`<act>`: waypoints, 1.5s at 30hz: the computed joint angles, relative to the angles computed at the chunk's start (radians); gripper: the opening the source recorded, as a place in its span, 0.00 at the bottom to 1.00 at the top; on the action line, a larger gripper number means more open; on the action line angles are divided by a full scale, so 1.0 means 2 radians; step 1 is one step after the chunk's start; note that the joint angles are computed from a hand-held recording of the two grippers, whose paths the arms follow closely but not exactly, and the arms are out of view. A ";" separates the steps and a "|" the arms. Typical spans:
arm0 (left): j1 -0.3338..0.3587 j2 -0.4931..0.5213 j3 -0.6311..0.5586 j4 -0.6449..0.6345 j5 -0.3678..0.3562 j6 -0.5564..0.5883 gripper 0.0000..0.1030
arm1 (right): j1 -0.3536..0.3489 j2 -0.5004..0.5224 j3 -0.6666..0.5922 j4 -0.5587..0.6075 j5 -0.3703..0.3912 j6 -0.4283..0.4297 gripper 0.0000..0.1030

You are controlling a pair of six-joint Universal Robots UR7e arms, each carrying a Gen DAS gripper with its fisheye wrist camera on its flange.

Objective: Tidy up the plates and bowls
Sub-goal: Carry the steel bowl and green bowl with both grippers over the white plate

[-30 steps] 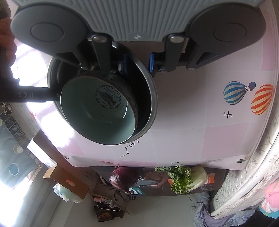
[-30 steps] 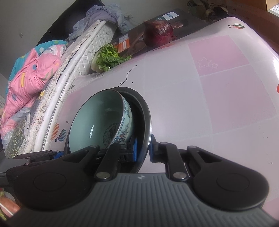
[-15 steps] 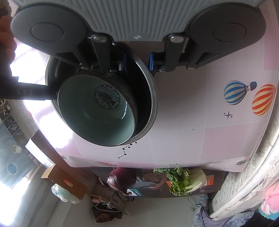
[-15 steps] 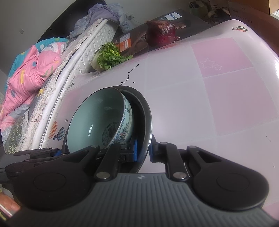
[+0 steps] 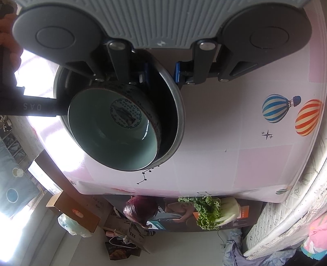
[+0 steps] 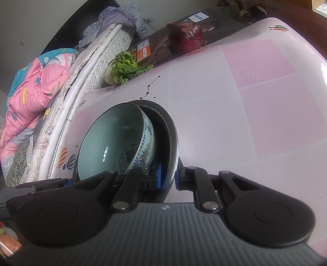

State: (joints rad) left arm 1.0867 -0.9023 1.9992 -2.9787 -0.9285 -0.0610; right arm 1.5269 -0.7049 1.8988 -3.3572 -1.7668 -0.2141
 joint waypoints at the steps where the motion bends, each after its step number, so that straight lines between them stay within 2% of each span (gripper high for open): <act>1: 0.000 0.000 0.000 -0.001 -0.001 0.000 0.21 | 0.000 0.000 0.000 0.000 0.000 0.000 0.12; 27: -0.014 -0.012 0.013 -0.024 0.002 0.004 0.21 | 0.008 -0.015 0.007 -0.009 0.005 0.004 0.12; 38: -0.040 -0.040 0.035 -0.020 0.010 -0.008 0.21 | 0.024 -0.042 0.034 -0.020 0.001 0.016 0.12; 45: -0.069 -0.072 0.067 -0.010 0.021 -0.029 0.21 | 0.037 -0.076 0.081 -0.036 -0.003 0.031 0.12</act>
State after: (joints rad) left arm 0.9485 -1.0461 2.1339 -2.9977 -0.8869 -0.1190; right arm 1.6009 -0.8566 2.0603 -3.4301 -1.7732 -0.1529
